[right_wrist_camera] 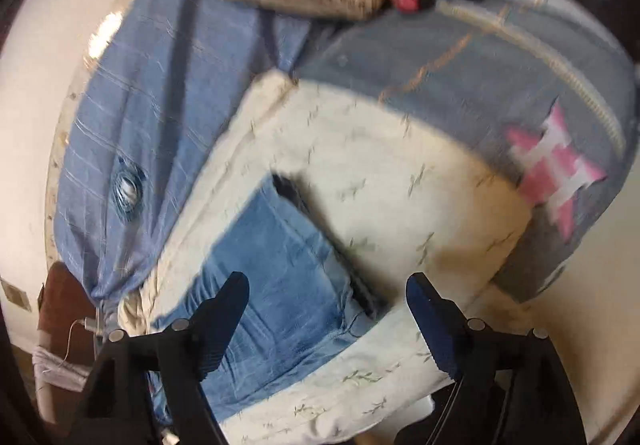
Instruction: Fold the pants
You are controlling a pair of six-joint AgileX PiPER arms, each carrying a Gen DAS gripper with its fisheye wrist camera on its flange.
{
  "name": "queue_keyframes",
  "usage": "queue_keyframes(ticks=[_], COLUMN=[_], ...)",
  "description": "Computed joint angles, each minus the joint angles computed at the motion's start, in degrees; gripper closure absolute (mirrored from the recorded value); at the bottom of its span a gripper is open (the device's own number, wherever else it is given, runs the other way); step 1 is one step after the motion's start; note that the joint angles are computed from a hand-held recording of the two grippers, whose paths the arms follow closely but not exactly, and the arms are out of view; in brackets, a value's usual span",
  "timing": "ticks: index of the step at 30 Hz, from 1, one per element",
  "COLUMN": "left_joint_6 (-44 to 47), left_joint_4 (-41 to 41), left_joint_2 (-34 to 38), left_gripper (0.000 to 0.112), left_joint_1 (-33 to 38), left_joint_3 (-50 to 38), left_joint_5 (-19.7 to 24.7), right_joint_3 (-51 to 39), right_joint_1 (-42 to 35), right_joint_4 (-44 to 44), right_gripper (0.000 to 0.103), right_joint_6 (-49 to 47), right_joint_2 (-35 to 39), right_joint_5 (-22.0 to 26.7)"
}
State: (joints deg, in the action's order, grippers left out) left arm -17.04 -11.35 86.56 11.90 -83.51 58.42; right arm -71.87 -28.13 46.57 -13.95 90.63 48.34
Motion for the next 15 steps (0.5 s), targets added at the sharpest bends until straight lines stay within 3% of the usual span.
queue_keyframes(ticks=[3,5,7,9,10,12,15], left_joint_6=[1.77,1.53,-3.28,-2.90,-1.73,-0.34,1.84], left_joint_4=[2.26,4.70,13.84,19.16,18.38,13.11,10.13], left_joint_2=[-1.27,0.26,4.23,12.97,14.97,12.82,9.90], left_gripper=[0.044,0.044,0.030,0.030,0.028,0.026,0.026], left_joint_1=[-2.56,-4.60,-8.31,-9.64,-8.62,-4.99,-2.86], left_joint_3=[-1.87,-3.94,-6.42,-9.43,-9.06,-6.77,-8.06], left_joint_5=[-2.10,-3.72,-2.48,6.09,8.31,7.43,8.83], right_joint_3=[-1.06,-4.80,-8.90,-12.24,-13.95,-14.38,-17.81], right_joint_1=[1.96,5.41,9.36,12.35,13.09,13.85,17.48], right_joint_4=[7.73,9.18,2.27,-8.51,-11.26,-11.66,-18.88], right_gripper=[0.019,0.019,0.019,0.020,0.021,0.021,0.021], right_joint_6=[-8.65,-11.82,-6.37,3.11,5.93,4.87,7.75], right_joint_2=[-0.27,3.72,9.06,14.11,14.49,11.52,7.73], right_joint_5=[2.58,6.13,7.42,8.36,8.89,7.15,4.82])
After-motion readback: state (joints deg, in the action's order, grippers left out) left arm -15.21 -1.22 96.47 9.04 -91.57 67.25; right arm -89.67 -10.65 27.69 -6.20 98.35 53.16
